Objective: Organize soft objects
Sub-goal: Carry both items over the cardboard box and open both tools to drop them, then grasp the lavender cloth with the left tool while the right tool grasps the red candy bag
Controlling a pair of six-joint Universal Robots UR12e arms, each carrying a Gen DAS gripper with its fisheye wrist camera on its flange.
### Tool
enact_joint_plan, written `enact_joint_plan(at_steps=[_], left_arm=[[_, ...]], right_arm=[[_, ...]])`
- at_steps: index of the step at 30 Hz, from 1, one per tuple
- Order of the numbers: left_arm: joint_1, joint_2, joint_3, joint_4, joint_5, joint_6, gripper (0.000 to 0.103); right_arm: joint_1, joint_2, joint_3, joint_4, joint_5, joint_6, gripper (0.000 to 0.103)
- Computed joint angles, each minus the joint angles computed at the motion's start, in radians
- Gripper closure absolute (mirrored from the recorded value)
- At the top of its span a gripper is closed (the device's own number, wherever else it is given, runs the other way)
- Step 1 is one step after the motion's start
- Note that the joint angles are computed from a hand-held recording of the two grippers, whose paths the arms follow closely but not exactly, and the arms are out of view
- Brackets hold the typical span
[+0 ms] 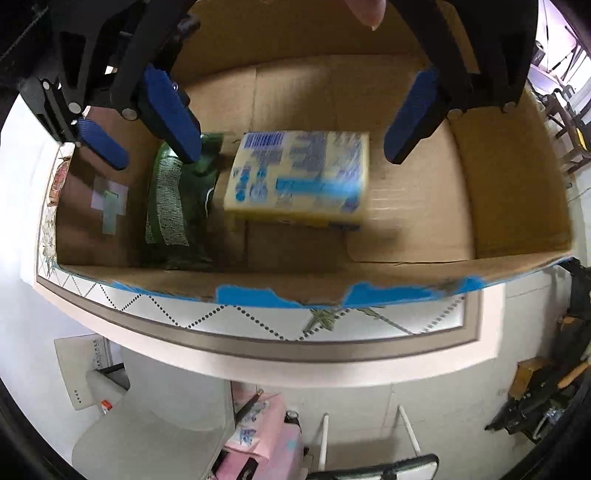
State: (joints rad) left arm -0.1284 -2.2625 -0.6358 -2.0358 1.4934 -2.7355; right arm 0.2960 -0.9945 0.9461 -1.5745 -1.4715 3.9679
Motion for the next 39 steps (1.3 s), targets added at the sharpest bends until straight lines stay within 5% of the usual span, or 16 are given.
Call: enact_joint_plan(at_steps=[11,18,27,32,39], left_arm=[[0.042,0.129,-0.139,0.140,-0.024,0.008,0.001],[0.059,0.263,-0.308,0.265,0.002,0.012,0.001],[0.067,0.363,-0.399,0.324,-0.015,-0.008,0.001],[0.058,0.397,-0.414,0.341,-0.019,-0.033,0.001],[-0.003,0.436,-0.431,0.429,-0.042,-0.059,0.001]], right_arm=[[0.043,-0.068,0.032,0.040,-0.037,-0.003,0.015],[0.073,-0.137,0.080,0.028,-0.068,0.005,0.015],[0.102,-0.210,0.128,-0.024,-0.079,-0.027,0.015],[0.091,-0.263,0.192,-0.104,-0.033,-0.023,0.015],[0.025,-0.425,0.382,-0.179,-0.037,0.028,0.009]])
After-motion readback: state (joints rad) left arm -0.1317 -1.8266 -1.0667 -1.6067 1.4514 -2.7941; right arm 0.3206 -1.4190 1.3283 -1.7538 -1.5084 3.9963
